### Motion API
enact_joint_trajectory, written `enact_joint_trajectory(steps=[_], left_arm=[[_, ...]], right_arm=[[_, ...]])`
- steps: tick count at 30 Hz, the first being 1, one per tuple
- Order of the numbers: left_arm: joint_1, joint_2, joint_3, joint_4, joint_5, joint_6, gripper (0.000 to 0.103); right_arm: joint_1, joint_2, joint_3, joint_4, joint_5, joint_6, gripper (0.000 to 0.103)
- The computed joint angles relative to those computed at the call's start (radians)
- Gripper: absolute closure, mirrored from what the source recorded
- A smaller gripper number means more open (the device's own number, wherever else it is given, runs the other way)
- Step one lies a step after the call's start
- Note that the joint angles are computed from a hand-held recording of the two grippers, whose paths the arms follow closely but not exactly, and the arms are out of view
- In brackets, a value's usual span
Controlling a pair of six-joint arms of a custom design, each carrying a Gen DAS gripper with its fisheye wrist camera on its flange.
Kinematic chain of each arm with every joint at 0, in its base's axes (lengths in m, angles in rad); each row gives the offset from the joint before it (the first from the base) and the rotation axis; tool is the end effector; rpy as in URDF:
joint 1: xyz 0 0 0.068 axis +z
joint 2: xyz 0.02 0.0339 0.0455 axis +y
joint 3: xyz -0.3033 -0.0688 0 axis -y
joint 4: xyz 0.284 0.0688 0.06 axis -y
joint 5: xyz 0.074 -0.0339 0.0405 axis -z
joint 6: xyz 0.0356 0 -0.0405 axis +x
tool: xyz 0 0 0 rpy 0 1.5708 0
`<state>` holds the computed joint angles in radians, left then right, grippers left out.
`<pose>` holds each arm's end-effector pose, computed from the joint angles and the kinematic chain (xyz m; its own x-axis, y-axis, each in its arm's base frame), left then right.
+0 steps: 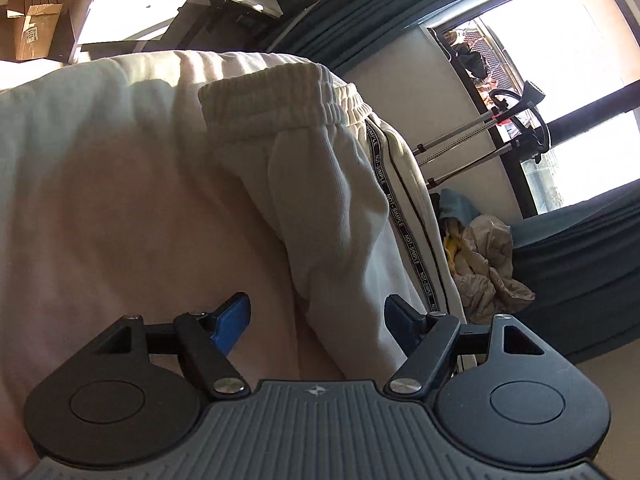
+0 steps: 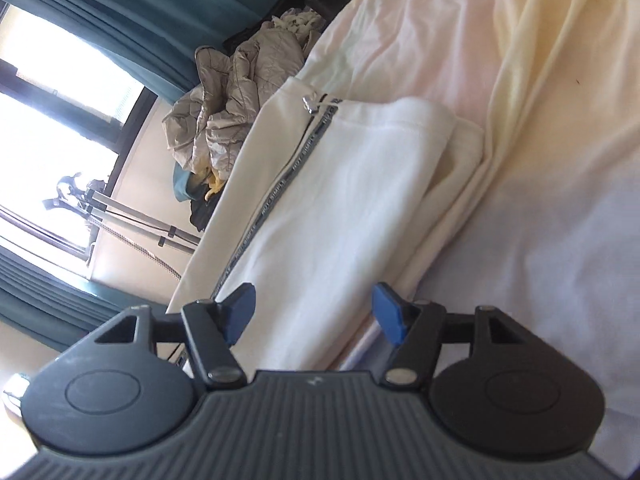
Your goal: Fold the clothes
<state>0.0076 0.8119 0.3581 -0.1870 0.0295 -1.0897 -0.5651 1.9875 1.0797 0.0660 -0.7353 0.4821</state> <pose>0.1807 0.0003 0.1975 -0.2909 -0.8883 -0.3553 -0.5225 0.4586 -0.7188 0.3774 -0.2110 0.1291 -0.5489 0.7552 -0.3582 0.3096 0.5818 0.7521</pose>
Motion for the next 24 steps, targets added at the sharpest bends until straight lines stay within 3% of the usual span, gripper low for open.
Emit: enact_joint_trajectory(steps=[5,8,11,13,15,17,19,24], left_arm=[[0.071,0.082,-0.046,0.160,0.070,-0.015,0.026],[0.083,0.208,-0.055,0.324,0.070,-0.031,0.027],[0.064,0.326,-0.031,0.428,0.017,-0.017,0.028],[0.036,0.371,-0.005,0.445,-0.054,-0.001,0.038],[0.016,0.405,0.019,0.453,-0.105,0.010,0.057],[0.005,0.428,0.039,0.453,-0.139,0.016,0.072],[-0.009,0.410,0.056,0.419,-0.173,0.001,0.078],[-0.042,0.288,0.111,0.282,-0.236,-0.012,0.084]], right_arm=[[0.008,0.020,0.002,0.024,-0.018,0.014,0.035],[0.029,0.063,0.050,-0.003,0.006,-0.006,0.033],[0.046,0.112,0.084,0.044,0.030,0.035,0.034],[0.058,0.135,0.092,0.102,0.060,0.071,0.034],[0.076,0.141,0.085,0.157,0.127,0.084,0.041],[0.092,0.139,0.073,0.192,0.199,0.085,0.077],[0.100,0.138,0.061,0.231,0.227,0.083,0.089],[0.109,0.037,-0.004,0.272,0.293,0.056,0.093]])
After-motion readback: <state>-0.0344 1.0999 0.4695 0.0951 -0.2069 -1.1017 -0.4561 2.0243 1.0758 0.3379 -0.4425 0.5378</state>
